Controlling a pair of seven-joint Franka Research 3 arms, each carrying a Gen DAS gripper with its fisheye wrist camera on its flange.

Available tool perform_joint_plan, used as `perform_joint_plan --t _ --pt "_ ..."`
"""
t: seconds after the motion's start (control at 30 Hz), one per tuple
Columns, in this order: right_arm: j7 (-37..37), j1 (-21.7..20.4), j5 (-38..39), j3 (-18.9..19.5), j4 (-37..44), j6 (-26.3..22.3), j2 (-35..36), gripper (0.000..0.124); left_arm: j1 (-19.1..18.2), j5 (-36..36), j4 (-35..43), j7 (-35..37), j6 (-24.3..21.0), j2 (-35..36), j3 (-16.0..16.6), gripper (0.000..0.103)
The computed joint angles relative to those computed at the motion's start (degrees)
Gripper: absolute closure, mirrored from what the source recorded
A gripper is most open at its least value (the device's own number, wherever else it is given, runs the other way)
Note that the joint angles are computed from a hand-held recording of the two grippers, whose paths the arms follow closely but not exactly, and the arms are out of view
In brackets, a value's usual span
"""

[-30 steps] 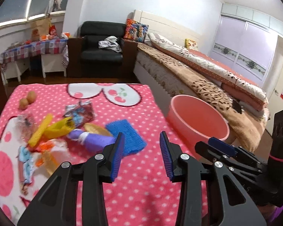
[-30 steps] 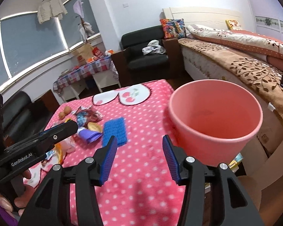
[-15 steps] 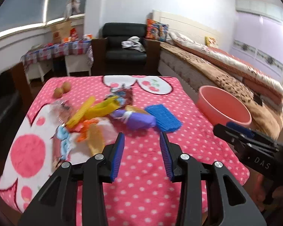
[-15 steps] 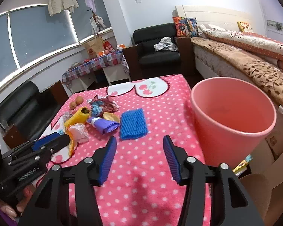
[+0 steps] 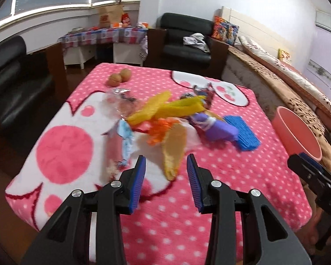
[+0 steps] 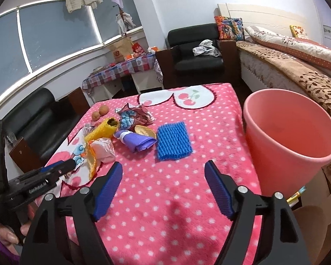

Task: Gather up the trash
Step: 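Move both open tools back over the table toward the remaining trash, then grasp the pink wrapper with the left tool while the right tool grasps the yellow mango-shaped item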

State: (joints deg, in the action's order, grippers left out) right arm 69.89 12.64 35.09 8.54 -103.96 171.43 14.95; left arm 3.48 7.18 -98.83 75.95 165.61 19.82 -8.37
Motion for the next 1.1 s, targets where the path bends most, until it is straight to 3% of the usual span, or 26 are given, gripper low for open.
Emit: perform_joint_plan --t 0.13,0.3,0.47,0.53,0.67,0.8,0.83,0.87,0.97,1.1 --pt "-2.1 -0.8 1.0 1.1 2.0 -0.9 1.6 0.044 -0.6 2.4 1.2 -2.1 -0.3 0.5 2.2 0.064" --pt "-3.5 -0.2 -0.2 1.0 3.9 -1.5 2.9 0.043 0.7 2.0 5.2 -1.8 -4.8 2.8 2.1 0.064" --pt "-0.6 3.3 -9.1 -2.4 6.8 -4.1 4.3 0.043 1.6 1.1 9.5 -1.0 -8.8 5.9 1.7 0.064" --pt "-0.5 3.1 -10.3 -2.1 9.8 -7.3 5.7 0.045 2.3 -0.1 11.2 -0.3 -9.9 7.3 1.2 0.064" --pt "-2.4 0.8 -6.7 0.7 18.5 -18.2 10.2 0.059 3.8 -3.0 13.6 2.5 -11.6 9.2 -0.6 0.064" --pt "-1.4 1.8 -7.2 0.4 26.2 -26.7 15.0 0.068 4.1 -4.4 14.4 3.9 -12.2 10.2 -0.7 0.065" --pt "-1.1 2.1 -7.5 0.3 27.7 -28.1 15.9 0.070 4.3 -4.7 14.3 4.2 -12.1 10.2 -0.7 0.066" --pt "-0.9 2.5 -7.7 0.3 28.8 -29.1 16.7 0.072 4.8 -5.5 14.1 5.0 -12.0 10.3 -1.2 0.076" --pt "0.5 3.2 -8.2 0.2 34.0 -33.5 20.0 0.080 6.4 -8.0 13.1 7.7 -11.1 9.9 -2.6 0.084" --pt "2.9 4.4 -9.1 0.2 41.7 -38.4 24.9 0.087 7.3 -10.2 12.1 10.0 -10.0 9.3 -3.2 0.085"
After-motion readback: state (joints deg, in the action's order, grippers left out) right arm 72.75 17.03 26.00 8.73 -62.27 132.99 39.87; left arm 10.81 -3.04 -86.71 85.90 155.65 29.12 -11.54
